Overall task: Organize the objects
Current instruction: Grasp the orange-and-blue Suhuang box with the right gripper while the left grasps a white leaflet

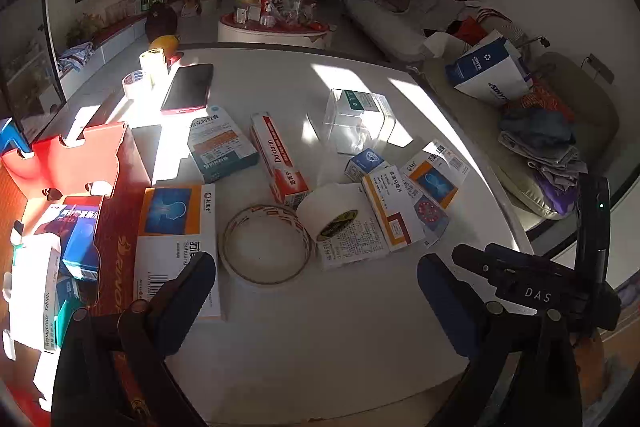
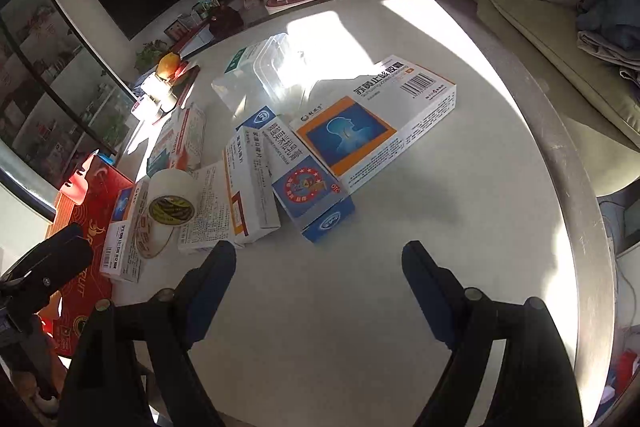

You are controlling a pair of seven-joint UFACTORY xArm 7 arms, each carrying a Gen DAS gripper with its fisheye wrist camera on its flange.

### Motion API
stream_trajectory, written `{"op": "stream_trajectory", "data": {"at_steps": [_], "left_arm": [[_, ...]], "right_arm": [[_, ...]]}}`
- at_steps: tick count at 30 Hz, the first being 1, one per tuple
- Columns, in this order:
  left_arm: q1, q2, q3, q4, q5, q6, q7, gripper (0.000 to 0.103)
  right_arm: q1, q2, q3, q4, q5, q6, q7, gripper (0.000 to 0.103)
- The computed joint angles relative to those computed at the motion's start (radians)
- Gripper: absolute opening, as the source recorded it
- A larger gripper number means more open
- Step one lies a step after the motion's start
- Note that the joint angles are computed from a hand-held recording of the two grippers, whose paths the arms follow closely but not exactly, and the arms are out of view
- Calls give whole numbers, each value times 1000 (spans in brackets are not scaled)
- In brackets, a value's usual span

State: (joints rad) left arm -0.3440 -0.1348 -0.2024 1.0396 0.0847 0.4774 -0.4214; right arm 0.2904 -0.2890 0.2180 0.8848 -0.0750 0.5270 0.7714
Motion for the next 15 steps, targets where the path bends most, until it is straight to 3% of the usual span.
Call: {"op": "stream_trajectory", "data": {"at_steps": [2, 7, 11, 14, 15], "left_arm": [[-8, 102, -14, 102, 34, 44, 0, 103], [-63, 285, 8, 292, 136, 140, -16, 102], [-52, 354, 11, 349, 7, 165, 75, 102], [-49, 375, 14, 358, -67, 158, 106, 102], [-55, 382, 20, 364, -64, 165, 101, 102]], "right_arm": [[5, 23, -27, 11, 25, -33, -47, 85], [81, 81, -87, 38, 200, -130, -319, 84], [42, 84, -37, 34, 98, -145, -316, 84], [56, 81, -57, 9, 147, -175, -371, 84], [36, 84, -45, 10, 114, -173, -348, 84]]}}
